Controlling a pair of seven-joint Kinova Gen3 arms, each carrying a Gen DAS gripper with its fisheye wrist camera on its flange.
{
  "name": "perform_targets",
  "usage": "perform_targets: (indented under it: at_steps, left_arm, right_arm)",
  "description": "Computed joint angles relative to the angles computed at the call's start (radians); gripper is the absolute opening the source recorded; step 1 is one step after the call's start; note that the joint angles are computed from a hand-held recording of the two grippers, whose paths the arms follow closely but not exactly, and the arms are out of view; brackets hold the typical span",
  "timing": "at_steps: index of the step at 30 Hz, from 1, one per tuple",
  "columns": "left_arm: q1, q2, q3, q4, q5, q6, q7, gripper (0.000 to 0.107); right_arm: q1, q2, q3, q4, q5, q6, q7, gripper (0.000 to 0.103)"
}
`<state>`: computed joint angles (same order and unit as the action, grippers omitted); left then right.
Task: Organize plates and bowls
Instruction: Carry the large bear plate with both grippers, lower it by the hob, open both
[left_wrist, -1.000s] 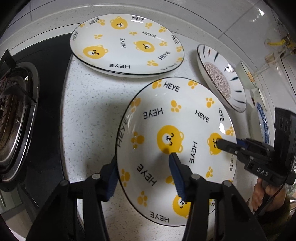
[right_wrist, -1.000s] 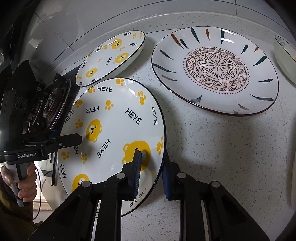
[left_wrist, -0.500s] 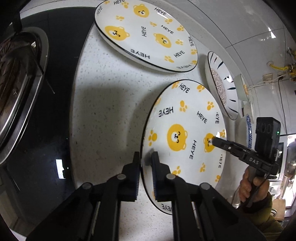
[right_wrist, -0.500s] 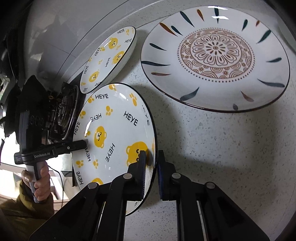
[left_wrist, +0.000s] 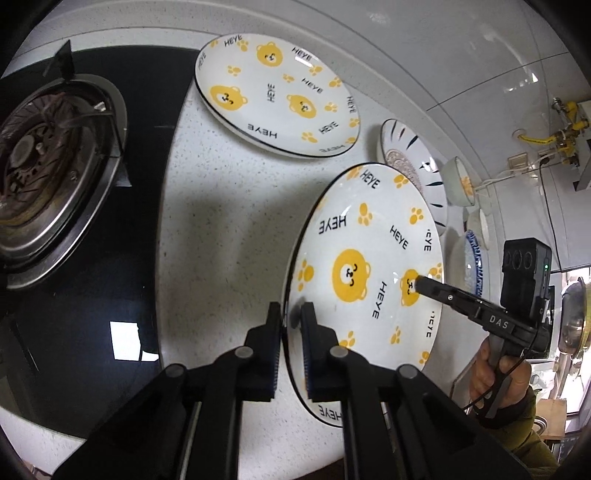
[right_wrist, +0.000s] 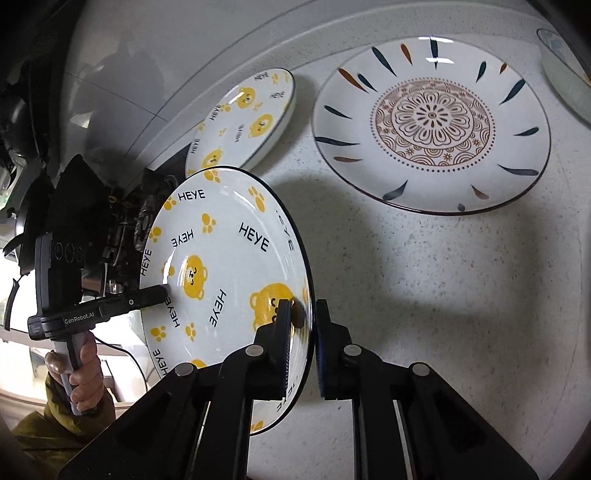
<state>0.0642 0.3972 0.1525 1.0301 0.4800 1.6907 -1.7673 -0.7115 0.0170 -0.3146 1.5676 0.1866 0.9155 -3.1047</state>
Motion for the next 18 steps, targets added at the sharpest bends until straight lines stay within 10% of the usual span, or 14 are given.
perform_targets:
  at_steps: [18]
  left_arm:
    - [-0.119, -0.178, -0.061, 0.203, 0.083, 0.116, -0.167, 0.009]
  right_arm:
    - [-0.276, 0.070, -0.074, -0.140, 0.247, 0.193, -0.412, 0.011]
